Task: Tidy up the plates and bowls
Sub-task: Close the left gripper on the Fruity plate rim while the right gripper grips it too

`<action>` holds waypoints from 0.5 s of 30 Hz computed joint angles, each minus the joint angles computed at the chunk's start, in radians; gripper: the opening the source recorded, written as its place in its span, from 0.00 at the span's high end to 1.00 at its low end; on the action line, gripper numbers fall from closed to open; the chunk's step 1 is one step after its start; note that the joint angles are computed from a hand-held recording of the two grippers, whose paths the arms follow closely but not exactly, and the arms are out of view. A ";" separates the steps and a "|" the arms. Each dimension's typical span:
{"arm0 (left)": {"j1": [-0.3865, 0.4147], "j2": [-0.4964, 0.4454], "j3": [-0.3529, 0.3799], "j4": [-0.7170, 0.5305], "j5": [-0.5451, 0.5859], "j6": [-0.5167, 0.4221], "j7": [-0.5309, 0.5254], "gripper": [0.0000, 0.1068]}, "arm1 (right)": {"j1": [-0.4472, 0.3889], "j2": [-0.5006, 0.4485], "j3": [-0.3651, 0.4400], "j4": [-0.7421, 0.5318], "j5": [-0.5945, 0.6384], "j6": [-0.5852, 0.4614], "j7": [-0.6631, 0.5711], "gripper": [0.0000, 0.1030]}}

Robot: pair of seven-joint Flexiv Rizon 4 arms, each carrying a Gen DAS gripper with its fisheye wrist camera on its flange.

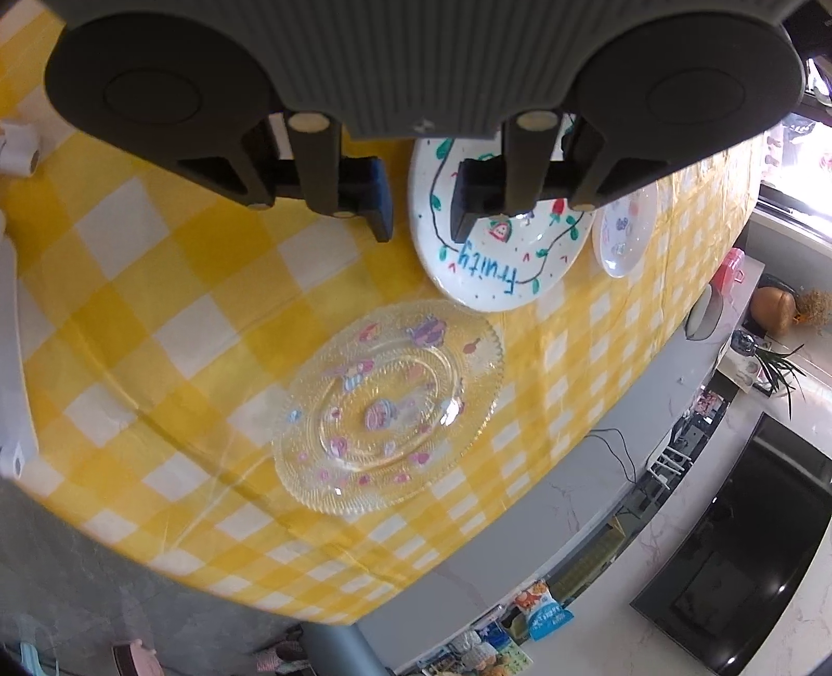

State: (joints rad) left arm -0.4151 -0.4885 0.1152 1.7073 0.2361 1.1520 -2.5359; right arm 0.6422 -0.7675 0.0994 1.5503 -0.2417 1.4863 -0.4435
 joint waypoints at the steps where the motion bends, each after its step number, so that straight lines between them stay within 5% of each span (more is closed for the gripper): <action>1: 0.002 0.000 -0.002 0.001 0.000 0.003 0.002 0.59 | -0.002 -0.003 0.003 -0.002 0.003 0.004 0.001 0.79; 9: -0.009 -0.007 0.016 0.001 0.000 0.020 -0.014 0.81 | -0.003 -0.010 0.008 -0.016 -0.001 -0.020 -0.024 0.93; 15: -0.016 0.002 0.022 0.003 0.020 0.024 -0.017 0.81 | 0.000 -0.003 0.005 -0.011 0.002 -0.022 -0.018 0.94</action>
